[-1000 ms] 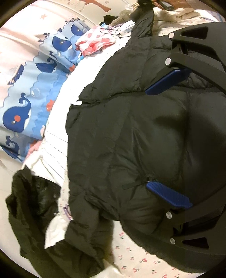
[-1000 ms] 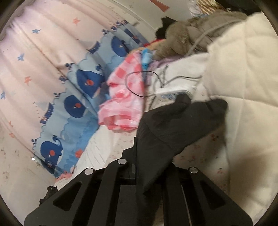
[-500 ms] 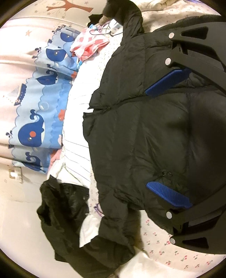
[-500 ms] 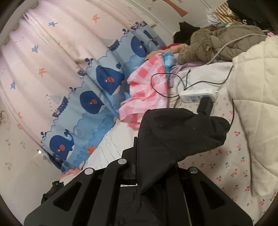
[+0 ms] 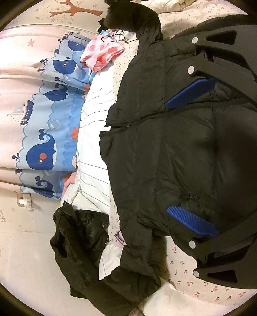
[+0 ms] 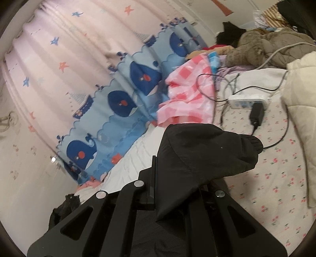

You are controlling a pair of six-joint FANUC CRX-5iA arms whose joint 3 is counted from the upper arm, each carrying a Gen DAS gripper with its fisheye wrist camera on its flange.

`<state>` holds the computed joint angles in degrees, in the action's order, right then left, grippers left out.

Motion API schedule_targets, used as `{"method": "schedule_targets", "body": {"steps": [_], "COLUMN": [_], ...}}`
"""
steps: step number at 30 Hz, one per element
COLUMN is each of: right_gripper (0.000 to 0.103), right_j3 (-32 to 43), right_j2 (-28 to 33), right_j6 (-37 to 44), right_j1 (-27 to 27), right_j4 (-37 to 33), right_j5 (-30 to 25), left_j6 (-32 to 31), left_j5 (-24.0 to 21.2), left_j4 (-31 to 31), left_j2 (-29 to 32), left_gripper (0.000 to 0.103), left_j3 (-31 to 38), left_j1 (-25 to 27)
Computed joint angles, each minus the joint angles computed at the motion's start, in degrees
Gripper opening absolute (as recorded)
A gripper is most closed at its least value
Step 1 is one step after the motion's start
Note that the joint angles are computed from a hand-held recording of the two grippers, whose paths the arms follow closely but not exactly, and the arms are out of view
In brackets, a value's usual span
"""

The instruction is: Fold large clothes

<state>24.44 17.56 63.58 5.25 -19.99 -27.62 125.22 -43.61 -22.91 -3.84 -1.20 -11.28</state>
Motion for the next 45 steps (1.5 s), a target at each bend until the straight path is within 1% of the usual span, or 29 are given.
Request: {"method": "schedule_targets", "body": {"steps": [6, 13, 19, 23, 26, 30, 34, 38, 39, 40, 41, 42, 43, 44, 45], "right_gripper": [0.006, 0.006, 0.006, 0.006, 0.006, 0.006, 0.006, 0.006, 0.010, 0.012, 0.018, 0.030, 0.039, 0.054, 0.055], "right_j3": [3.7, 7.2, 11.4, 13.3, 14.4, 15.4, 16.4, 17.5, 19.3, 22.2, 24.4, 26.5, 27.7, 29.7, 30.4], "right_j2": [0.6, 1.4, 3.7, 5.1, 6.5, 8.7, 11.8, 15.7, 17.6, 19.8, 21.7, 23.9, 24.9, 26.4, 27.2], "right_j6": [5.5, 9.4, 10.3, 10.4, 10.2, 9.8, 8.9, 7.5, 7.9, 8.6, 8.8, 8.4, 9.0, 10.0, 10.9], "right_j1": [2.4, 5.1, 8.5, 12.3, 15.9, 19.9, 24.2, 29.0, 30.3, 31.0, 31.7, 32.8, 33.1, 33.3, 34.0], "right_j4": [-4.6, -8.2, -8.5, -6.3, -3.9, -2.0, 0.6, 6.3, 7.9, 8.1, 8.3, 9.5, 8.7, 7.1, 6.8], "right_j5": [-1.5, -3.1, -4.4, -4.2, -3.9, -4.4, -5.9, -7.9, -10.3, -14.0, -17.1, -20.2, -22.0, -24.6, -25.8], "left_j6": [0.6, 1.3, 1.5, 0.8, -0.4, -0.5, 5.2, 12.8, 14.0, 14.4, 14.1, 13.9, 13.5, 13.1, 12.2], "left_j5": [-0.5, -1.1, -0.8, -0.1, 1.1, 3.1, 3.4, 1.8, 1.5, 1.6, 2.1, 2.4, 3.0, 3.4, 3.9], "left_j4": [-2.7, -5.7, -5.4, -4.3, -1.4, 3.8, 4.5, 1.5, 0.9, 1.1, 2.2, 3.0, 4.1, 4.9, 6.1], "left_j2": [-0.2, -0.4, -0.7, -1.3, -2.1, -4.5, -7.6, -10.3, -10.7, -11.3, -11.9, -12.3, -12.7, -12.9, -13.1], "left_gripper": [0.096, 0.096, 0.096, 0.096, 0.096, 0.096, 0.096, 0.096, 0.096, 0.096, 0.096, 0.096, 0.096, 0.096, 0.096], "left_j3": [0.5, 1.2, 1.0, 0.5, -0.5, -3.0, -5.0, -5.7, -5.7, -6.1, -6.7, -7.1, -7.7, -8.0, -8.6], "left_j1": [-1.2, -2.9, -2.8, -2.2, -0.3, 4.9, 10.1, 13.8, 14.2, 15.0, 16.1, 16.8, 17.6, 18.1, 18.7]}}
